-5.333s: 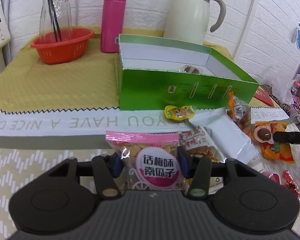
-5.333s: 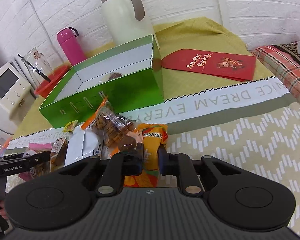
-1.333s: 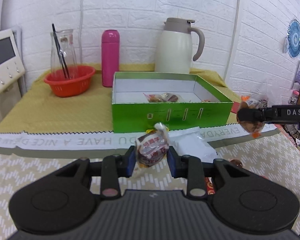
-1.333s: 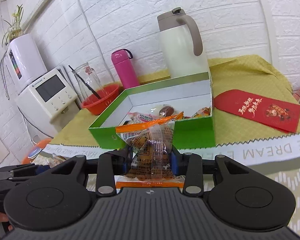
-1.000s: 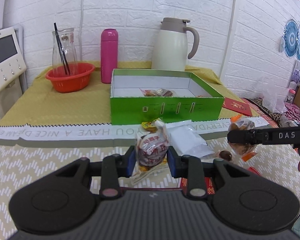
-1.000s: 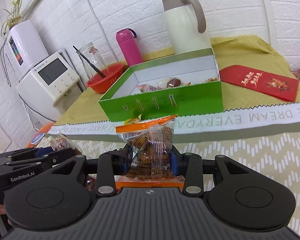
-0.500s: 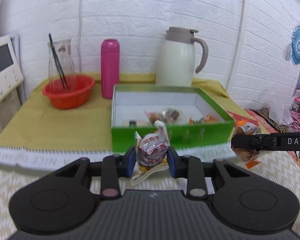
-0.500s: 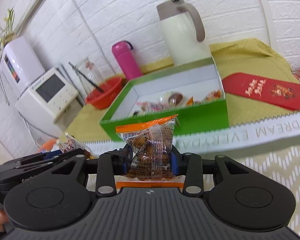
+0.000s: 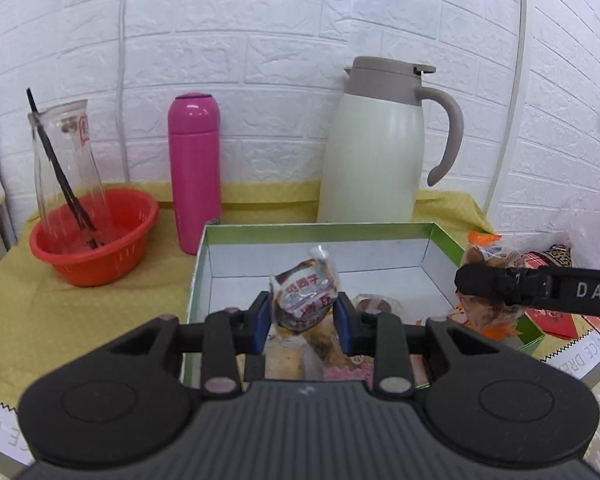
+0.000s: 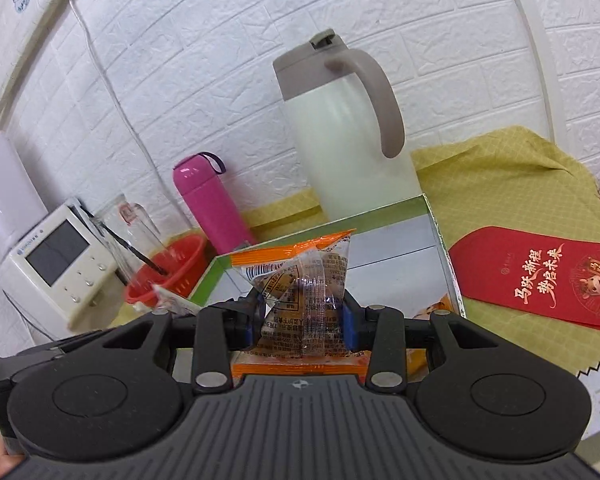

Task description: Organize snacks

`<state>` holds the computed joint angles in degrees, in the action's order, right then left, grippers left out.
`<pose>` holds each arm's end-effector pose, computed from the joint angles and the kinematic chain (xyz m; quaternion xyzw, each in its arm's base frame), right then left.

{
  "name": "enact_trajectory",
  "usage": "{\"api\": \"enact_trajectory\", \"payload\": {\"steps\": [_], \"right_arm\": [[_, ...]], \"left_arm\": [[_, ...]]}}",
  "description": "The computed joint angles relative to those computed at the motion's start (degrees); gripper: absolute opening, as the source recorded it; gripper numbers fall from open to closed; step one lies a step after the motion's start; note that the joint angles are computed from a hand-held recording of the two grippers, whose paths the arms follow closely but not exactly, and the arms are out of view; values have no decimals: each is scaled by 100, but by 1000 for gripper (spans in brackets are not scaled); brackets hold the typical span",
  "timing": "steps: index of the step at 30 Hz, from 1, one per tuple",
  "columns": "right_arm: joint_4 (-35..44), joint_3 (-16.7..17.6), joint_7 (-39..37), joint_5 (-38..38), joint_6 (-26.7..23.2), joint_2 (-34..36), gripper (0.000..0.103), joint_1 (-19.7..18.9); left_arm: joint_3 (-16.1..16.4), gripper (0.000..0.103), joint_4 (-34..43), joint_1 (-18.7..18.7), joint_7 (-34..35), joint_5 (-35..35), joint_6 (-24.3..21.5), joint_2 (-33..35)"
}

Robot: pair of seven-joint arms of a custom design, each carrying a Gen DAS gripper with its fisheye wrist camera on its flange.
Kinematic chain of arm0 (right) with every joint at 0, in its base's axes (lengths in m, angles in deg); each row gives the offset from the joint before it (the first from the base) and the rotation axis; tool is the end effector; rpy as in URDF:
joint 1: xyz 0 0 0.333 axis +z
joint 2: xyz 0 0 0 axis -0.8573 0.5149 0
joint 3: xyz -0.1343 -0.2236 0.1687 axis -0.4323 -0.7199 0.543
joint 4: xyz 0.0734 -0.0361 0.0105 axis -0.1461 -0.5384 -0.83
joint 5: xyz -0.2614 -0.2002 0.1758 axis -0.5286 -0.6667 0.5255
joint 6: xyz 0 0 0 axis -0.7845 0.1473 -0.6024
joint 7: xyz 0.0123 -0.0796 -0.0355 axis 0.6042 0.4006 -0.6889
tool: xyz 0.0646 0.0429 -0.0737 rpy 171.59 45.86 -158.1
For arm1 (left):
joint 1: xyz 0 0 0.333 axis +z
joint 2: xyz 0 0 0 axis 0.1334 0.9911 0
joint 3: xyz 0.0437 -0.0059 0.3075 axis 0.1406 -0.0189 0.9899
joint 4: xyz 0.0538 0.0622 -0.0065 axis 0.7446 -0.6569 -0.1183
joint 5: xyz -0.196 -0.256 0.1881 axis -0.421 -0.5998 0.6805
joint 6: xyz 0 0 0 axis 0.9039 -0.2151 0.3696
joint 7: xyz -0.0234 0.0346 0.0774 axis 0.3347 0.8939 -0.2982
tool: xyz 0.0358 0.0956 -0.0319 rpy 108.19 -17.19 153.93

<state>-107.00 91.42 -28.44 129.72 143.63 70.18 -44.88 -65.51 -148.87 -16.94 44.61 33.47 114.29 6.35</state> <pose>0.6078 0.2102 0.5089 -0.6794 0.5151 -0.0765 0.5169 0.5478 -0.3578 0.5037 -0.6710 0.5399 -0.3567 0.3620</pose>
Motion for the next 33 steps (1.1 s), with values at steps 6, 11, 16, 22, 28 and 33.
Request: {"api": "enact_trajectory", "payload": {"steps": [6,11,16,22,28,33], "right_arm": [[86,-148,1498,-987,226,195,103,129],[-52,216,178,-143,692,-19,103,-82],[-682,81,-1130,874,316,-823,103,-112],[-2225,-489,-717,31,-628,-2364,103,98],[-3759,-866,983,-765,-1120,-3793,103,144],[-4439,-972,1876,-1375,-1065,-4203,103,157]], "left_arm": [[57,62,-101,38,-521,217,-62,-107],[-93,63,-398,22,-587,419,-394,-475],[-458,67,-1201,49,-576,371,-509,-1247],[-1170,72,-2417,-33,-754,-346,-959,-2330],[-1930,83,-3126,-363,-1356,-1182,-1972,-2943],[-2292,103,-3121,-628,-1473,-1110,-2881,-2741]]}}
